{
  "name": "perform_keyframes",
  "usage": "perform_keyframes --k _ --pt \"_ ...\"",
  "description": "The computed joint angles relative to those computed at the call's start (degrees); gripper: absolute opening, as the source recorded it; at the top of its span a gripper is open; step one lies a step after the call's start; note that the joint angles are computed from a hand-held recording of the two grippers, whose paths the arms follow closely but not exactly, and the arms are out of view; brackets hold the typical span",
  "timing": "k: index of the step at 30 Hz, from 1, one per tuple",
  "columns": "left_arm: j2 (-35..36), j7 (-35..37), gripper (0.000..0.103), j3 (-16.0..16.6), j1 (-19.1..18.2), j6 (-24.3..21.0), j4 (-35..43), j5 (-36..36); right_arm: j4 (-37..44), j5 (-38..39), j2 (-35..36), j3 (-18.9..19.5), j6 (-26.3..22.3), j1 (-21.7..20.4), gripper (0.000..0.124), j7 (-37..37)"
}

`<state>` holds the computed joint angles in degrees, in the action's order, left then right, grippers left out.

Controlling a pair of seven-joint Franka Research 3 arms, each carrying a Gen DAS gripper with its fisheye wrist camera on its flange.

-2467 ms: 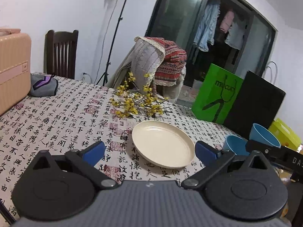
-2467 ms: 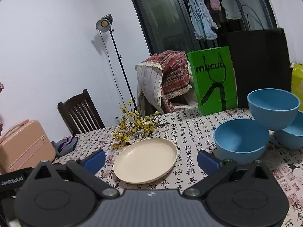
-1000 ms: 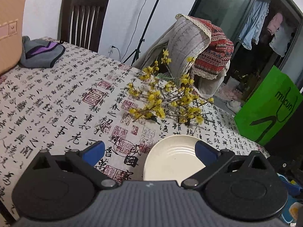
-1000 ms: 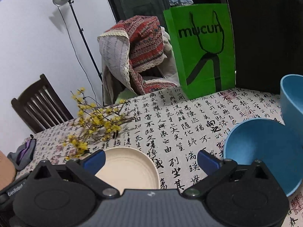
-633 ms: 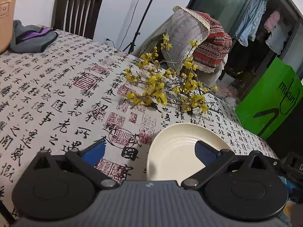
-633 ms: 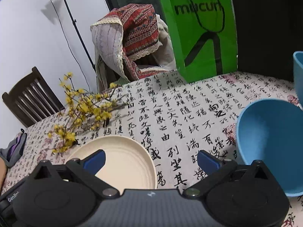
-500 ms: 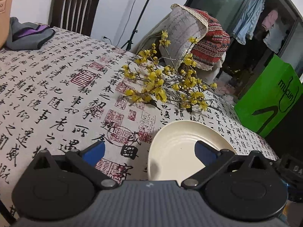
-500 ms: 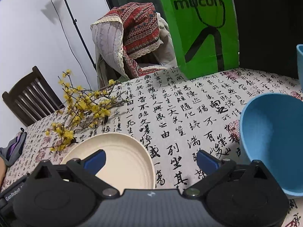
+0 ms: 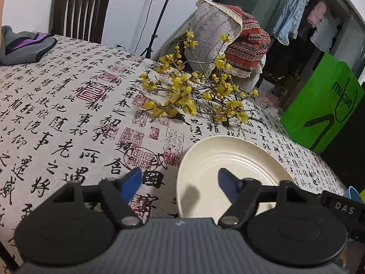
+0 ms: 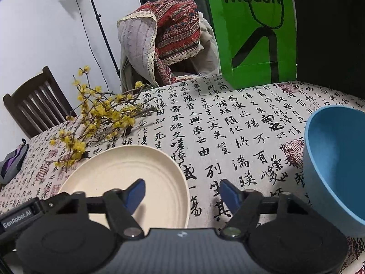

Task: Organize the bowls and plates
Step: 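Close both grippers on the rim of the cream plate, then lift the cream plate with both grippers off the table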

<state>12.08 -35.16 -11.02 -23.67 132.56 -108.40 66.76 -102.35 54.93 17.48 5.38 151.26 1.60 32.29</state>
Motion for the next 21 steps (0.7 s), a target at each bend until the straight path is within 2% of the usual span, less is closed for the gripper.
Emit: perform_keyframes --k 2,5,9,12,21 --pt "0.04 0.17 0.063 0.05 0.09 0.64 -0.08 0.25 0.04 -0.78 0.16 -0.16 -0.14 0.17 0.056 0.41" --pt "0.3 0.8 0.056 0.06 0.02 0.3 0.22 -0.02 -0.12 -1.44 0.29 -0.15 0.76 0.4 0.053 0.65" --pt "0.39 1.25 0.046 0.16 0.07 0.92 0.22 0.07 -0.17 -1.23 0.38 0.09 0.6 0.13 0.04 0.14" --pt "0.38 1.38 0.04 0.24 0.15 1.8 0.07 0.33 -0.25 -1.69 0.52 0.1 0.91 0.26 0.035 0.11" --pt "0.82 2.45 0.031 0.45 0.09 2.5 0.45 0.31 -0.19 -1.39 0.74 0.21 0.18 0.07 0.02 -0.46"
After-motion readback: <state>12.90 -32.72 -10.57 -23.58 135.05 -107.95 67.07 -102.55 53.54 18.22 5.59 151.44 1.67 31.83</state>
